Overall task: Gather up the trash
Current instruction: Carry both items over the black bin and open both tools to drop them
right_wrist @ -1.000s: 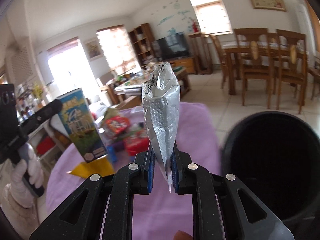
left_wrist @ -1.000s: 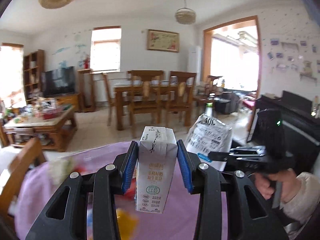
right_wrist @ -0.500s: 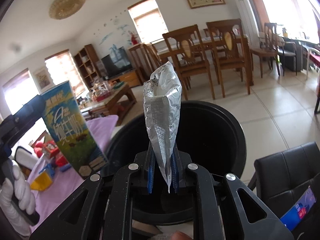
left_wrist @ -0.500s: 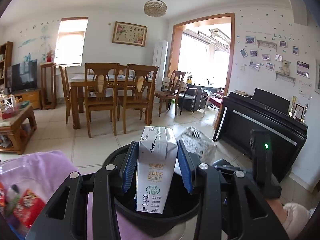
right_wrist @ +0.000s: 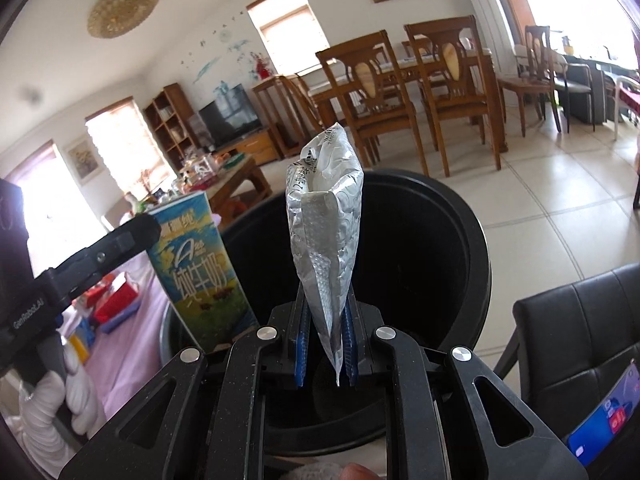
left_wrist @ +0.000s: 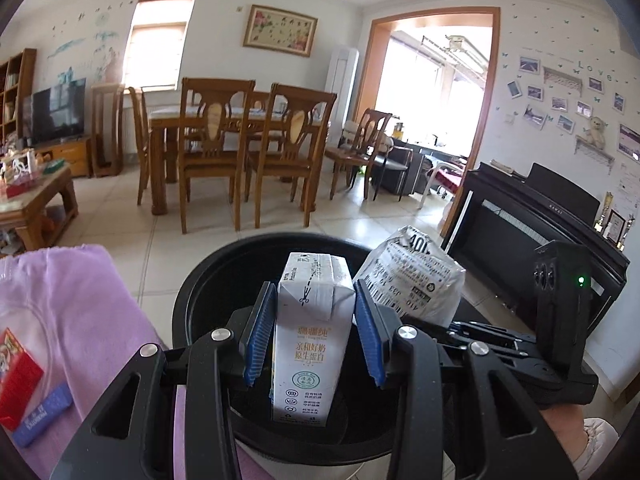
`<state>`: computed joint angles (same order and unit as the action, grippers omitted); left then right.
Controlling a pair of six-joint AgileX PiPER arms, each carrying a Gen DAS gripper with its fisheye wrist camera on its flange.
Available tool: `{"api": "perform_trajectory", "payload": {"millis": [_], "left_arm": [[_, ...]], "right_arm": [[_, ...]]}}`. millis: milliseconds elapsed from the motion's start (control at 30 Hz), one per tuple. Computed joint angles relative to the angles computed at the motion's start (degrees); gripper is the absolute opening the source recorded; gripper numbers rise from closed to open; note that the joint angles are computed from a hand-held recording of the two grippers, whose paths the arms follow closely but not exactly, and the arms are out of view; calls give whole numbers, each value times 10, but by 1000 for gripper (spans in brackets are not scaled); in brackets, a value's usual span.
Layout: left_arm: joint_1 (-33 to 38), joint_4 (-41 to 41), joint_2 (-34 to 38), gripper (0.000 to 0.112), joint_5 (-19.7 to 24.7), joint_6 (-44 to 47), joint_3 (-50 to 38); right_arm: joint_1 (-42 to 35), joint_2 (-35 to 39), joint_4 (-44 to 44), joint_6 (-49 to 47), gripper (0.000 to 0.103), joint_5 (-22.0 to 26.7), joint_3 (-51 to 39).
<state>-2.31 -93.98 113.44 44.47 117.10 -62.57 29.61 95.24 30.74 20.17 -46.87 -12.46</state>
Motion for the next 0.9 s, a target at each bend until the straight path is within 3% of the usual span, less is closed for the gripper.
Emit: {"api": "perform_trajectory", "payload": {"millis": [300,400,500,567,600,667,800,900], "left_arm": [[-25,5,-19,40,-53,-28,4],[-30,13,-26,41,-74,-42,6],[-31,34,-30,43,-92,-69,6],[-27,42,-32,67,-93,-79,9],[-22,28,-38,73,-91,-68,20],[-12,0,-50,84,-83,-40,42],[15,0,-85,88,-64,-25,77],[45,-2,-116,98,-48,-6,105]], "right_arm": [[-25,0,-12,-18,15,23,-16],[9,-18,53,-60,15,50,-31],[13,-17,62,-62,16,58,-33],[18,-18,64,-62,18,56,-32],[20,-21,68,-66,21,58,-31],[42,-29,102,-88,45,55,-32],[77,-49,148,-122,53,47,-31],[119,-68,211,-175,76,37,-43]]}}
